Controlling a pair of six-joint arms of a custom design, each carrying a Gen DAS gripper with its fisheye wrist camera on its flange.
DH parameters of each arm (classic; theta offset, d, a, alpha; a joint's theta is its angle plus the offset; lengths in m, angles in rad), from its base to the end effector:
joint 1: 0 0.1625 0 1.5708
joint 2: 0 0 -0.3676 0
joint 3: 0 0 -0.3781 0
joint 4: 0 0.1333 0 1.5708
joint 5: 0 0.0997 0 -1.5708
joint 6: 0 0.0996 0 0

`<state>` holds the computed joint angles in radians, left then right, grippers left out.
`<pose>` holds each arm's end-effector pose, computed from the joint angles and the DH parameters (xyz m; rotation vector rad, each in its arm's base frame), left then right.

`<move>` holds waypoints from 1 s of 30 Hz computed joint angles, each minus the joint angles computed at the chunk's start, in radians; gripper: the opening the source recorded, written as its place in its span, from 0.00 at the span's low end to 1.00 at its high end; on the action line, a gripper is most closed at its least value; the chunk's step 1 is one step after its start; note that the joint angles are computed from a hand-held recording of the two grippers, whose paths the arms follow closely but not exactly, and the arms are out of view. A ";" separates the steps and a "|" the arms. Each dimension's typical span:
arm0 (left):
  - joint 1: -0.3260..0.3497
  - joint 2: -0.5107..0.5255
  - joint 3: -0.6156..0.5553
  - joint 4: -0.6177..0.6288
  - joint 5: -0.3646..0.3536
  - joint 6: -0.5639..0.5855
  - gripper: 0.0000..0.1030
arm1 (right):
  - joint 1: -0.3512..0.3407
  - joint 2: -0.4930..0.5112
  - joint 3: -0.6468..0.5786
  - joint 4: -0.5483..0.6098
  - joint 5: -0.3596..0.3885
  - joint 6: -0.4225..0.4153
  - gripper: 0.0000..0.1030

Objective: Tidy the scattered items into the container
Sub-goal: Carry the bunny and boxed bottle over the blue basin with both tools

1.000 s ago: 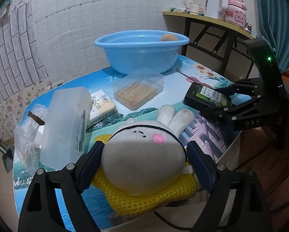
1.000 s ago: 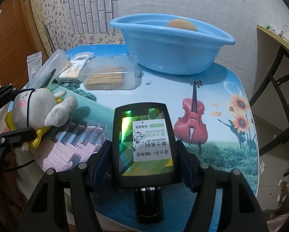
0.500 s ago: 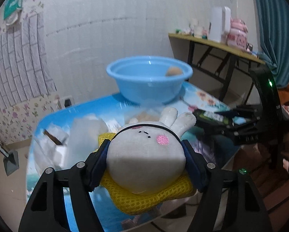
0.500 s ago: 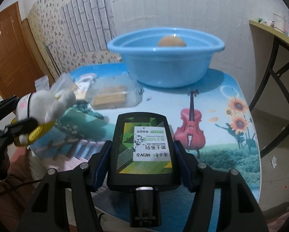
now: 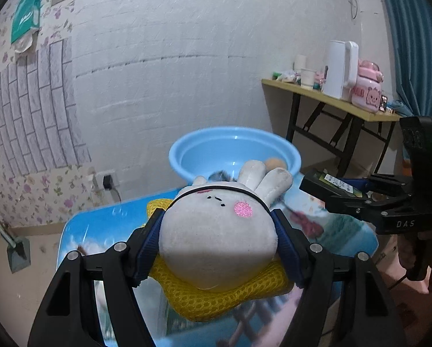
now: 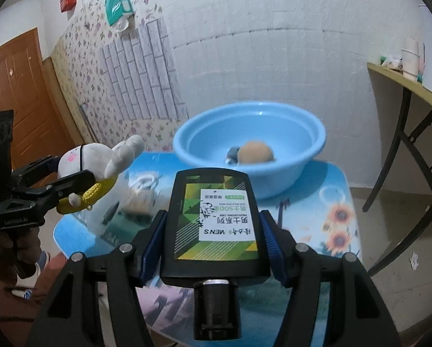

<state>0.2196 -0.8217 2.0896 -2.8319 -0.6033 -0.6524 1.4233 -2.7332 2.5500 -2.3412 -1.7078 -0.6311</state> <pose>-0.4044 -0.3109 0.0136 0.8278 2.2595 -1.0607 0.0930 -0.1883 0.4016 0.5000 -2.3883 1.1019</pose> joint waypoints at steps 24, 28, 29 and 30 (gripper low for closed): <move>0.263 0.285 -0.426 -0.071 -0.096 0.379 0.71 | -0.048 0.575 -0.194 -0.377 -0.005 0.050 0.60; 0.296 0.322 -0.474 -0.074 -0.119 0.405 0.74 | -0.035 0.652 -0.223 -0.430 -0.059 0.059 0.60; 0.303 0.330 -0.483 -0.070 -0.125 0.407 0.74 | -0.022 0.680 -0.228 -0.462 -0.097 0.061 0.60; 0.307 0.334 -0.491 -0.060 -0.129 0.404 0.74 | -0.019 0.696 -0.232 -0.474 -0.116 0.063 0.60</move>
<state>0.5271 -0.4876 1.5990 -2.8915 -0.7326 -0.2484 1.4041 -2.0372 2.3175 -2.8155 -1.8237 -0.5680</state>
